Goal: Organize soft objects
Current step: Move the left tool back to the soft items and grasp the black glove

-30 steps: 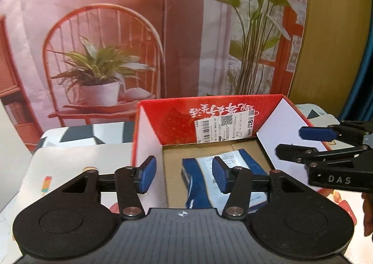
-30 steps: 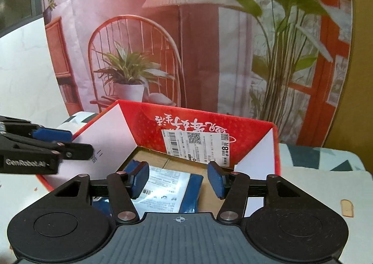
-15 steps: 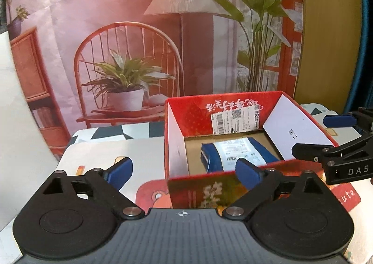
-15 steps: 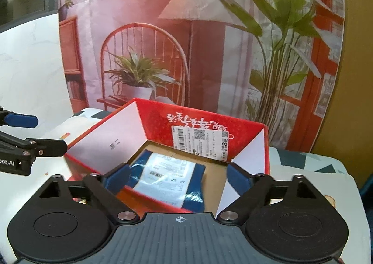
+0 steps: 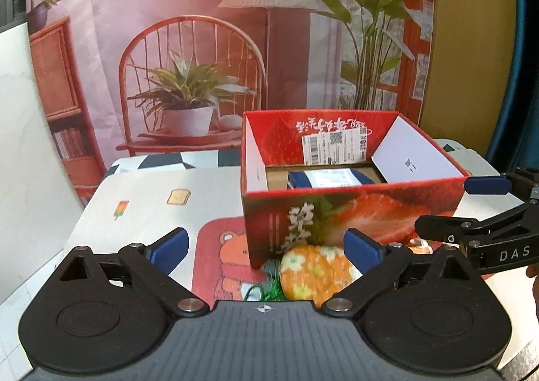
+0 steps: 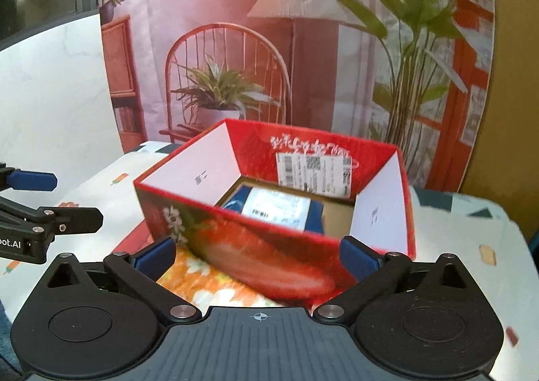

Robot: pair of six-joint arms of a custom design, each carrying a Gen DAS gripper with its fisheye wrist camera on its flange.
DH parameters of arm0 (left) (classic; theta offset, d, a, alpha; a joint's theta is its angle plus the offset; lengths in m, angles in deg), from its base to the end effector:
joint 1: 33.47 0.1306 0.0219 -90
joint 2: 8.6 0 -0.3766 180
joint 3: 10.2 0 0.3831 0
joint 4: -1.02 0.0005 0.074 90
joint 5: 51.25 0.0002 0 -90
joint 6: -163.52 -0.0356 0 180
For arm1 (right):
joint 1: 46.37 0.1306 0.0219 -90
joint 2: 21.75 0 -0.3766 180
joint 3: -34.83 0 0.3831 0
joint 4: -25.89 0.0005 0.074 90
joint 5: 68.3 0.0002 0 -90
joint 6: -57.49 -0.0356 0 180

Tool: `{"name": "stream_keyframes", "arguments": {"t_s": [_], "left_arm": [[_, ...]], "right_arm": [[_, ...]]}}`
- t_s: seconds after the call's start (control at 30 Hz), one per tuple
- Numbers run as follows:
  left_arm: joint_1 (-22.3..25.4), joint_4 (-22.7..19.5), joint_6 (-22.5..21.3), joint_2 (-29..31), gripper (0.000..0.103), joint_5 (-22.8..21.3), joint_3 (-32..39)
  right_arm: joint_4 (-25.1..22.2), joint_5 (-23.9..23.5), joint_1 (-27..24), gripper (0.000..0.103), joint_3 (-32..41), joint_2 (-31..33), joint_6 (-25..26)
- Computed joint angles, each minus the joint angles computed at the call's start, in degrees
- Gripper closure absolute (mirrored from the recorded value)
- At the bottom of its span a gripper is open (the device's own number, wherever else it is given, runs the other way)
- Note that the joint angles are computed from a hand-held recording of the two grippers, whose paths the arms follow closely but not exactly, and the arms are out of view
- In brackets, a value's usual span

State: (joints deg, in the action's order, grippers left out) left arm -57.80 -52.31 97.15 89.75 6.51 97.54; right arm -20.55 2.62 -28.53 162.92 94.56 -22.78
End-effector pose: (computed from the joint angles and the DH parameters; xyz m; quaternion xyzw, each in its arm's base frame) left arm 0.4900 -0.2013 0.4933 -0.1032 0.8848 0.0807 0.4472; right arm 0.6175 0.2104 0.4850 -0.2829 0.8299 0.1788 0.4464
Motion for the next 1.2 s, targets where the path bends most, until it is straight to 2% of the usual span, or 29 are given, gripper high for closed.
{"name": "stream_keyframes", "arguments": {"t_s": [0.1, 0.3, 0.43, 0.53, 0.63, 0.77, 0.83, 0.93, 1.03, 1.17, 1.2], "left_arm": [[-0.75, 0.61, 0.87, -0.7, 0.003, -1.13, -1.63], [-2.5, 2.08, 2.04, -1.86, 0.003, -3.51, -4.48], [-3.62, -0.54, 4.01, -1.04, 0.003, -7.88, -3.98], [-3.31, -0.66, 4.71, -1.25, 0.003, -7.66, -4.37], [-2.98, 0.65, 5.98, -1.98, 0.003, -6.56, -5.64], [-2.68, -0.17, 8.52, -2.03, 0.004, -4.09, -6.38], [-2.37, 0.21, 10.0, -2.25, 0.004, -2.15, -7.19], [-2.38, 1.21, 11.25, -2.33, 0.004, -0.77, -8.17], [-2.56, 3.25, 10.88, -2.43, 0.007, 1.02, -9.31], [-3.26, 5.76, 8.43, -2.01, 0.01, 3.0, -9.94], [-3.38, 6.04, 7.88, -1.74, 0.016, 3.65, -9.86]], "right_arm": [[1.85, 0.18, 0.07, 0.0, -3.52, -1.72, -0.84], [8.88, -0.45, -0.18, 0.0, -12.75, -6.63, -3.14], [12.74, 0.85, -0.57, 0.0, -17.08, -8.95, -4.37], [14.47, 1.8, -1.2, 0.0, -18.67, -9.68, -6.24], [14.82, 3.33, -1.62, 0.0, -19.53, -9.87, -7.51], [15.02, 3.81, -1.93, 0.0, -20.41, -9.52, -8.01], [14.92, 2.61, -2.01, 0.0, -21.13, -9.4, -7.74], [15.75, 3.23, -1.57, 0.001, -23.46, -9.93, -5.67], [16.71, 3.6, -1.3, 0.001, -25.83, -10.55, -4.43], [16.14, 2.71, -1.55, 0.004, -26.86, -10.33, -5.23], [16.04, 2.78, -1.54, 0.006, -27.12, -10.28, -5.2]]}}
